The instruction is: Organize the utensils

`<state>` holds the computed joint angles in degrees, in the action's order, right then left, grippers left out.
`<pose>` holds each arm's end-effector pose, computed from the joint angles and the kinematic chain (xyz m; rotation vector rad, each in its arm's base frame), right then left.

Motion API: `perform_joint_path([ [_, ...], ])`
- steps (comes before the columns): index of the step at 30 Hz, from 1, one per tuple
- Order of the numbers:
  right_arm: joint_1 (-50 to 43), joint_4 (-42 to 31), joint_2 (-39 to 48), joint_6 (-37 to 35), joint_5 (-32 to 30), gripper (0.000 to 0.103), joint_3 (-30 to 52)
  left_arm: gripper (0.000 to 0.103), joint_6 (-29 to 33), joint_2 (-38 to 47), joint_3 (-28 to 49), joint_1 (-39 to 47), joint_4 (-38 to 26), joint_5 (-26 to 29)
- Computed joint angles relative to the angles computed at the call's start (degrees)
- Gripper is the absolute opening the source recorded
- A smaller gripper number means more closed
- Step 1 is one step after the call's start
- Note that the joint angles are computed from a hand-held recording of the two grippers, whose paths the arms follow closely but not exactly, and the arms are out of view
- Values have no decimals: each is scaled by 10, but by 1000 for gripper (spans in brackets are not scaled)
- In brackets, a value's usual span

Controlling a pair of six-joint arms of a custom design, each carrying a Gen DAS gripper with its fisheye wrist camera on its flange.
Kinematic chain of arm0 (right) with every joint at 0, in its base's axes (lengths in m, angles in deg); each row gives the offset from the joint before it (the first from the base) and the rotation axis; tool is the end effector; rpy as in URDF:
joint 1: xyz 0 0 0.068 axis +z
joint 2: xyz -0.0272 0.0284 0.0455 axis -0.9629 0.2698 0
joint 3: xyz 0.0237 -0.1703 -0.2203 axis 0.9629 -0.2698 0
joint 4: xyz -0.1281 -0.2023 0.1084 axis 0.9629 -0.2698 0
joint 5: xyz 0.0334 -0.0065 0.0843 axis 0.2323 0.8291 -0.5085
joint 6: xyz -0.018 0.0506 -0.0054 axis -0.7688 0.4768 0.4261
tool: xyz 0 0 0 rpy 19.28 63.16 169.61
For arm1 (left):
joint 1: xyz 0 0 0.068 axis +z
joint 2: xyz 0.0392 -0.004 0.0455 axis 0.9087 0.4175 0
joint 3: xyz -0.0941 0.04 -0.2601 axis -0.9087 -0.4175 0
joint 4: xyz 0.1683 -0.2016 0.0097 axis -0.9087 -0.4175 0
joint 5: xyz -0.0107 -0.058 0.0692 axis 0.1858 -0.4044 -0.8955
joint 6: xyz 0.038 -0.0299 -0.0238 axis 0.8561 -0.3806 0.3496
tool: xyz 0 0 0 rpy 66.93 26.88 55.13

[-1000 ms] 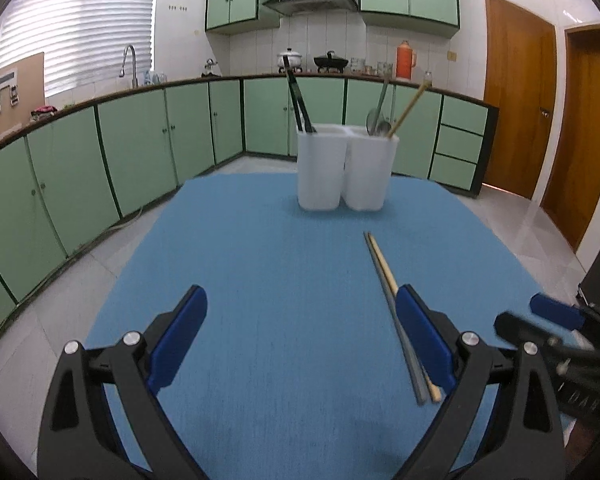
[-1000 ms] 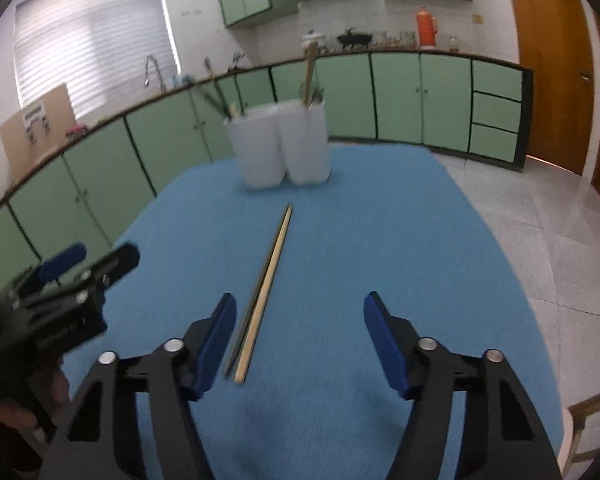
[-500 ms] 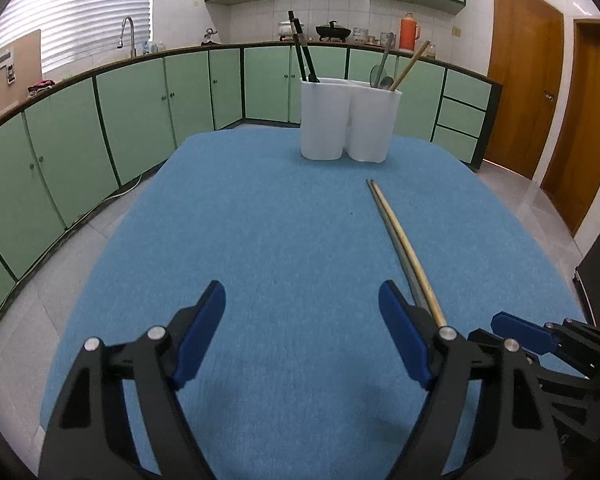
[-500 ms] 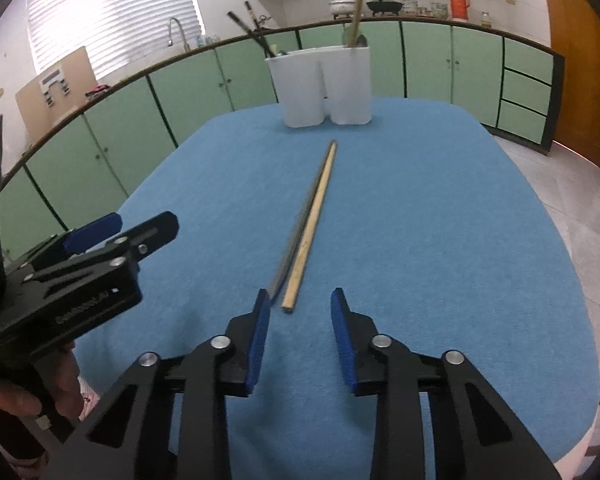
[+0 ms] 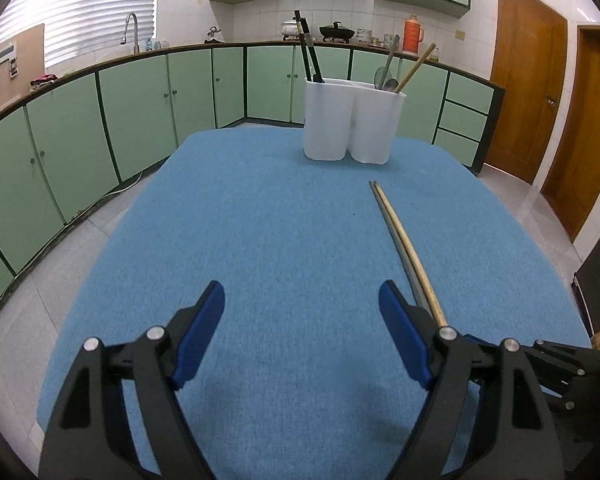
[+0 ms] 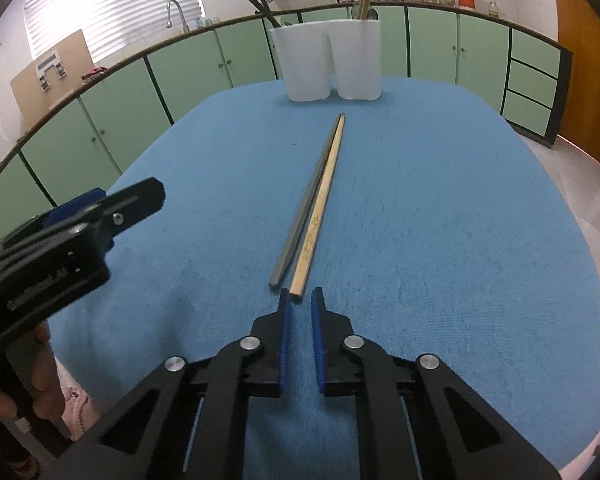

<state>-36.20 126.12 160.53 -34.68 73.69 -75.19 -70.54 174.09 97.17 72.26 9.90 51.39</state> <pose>0.1659 0.1197 0.0397 -0.0570 2.4309 0.2625 0.2172 0.0183 0.0646 0.1348 2.2560 -0.1257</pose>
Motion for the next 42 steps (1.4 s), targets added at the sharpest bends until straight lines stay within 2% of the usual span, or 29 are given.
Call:
perform_joint_path([
  [22,6,-8,13,5,9,9,23,77,-14,-3,0,-23,-1,-13],
  [25,3,-10,15,12,21,1,24,77,-14,-2,0,-23,0,-14],
  [30,-34,-9,-3,16,8,0,7,77,-16,-2,0,-24,-1,-13],
  [35,-22,-4,-15,8,2,7,2,77,-16,-5,-4,-26,2,-14],
  [37,-17,-3,-9,9,0,13,6,77,-16,-6,-4,-26,1,-15],
  [42,-19,20,22,8,5,12,17,77,-20,-7,-5,-30,2,-18],
])
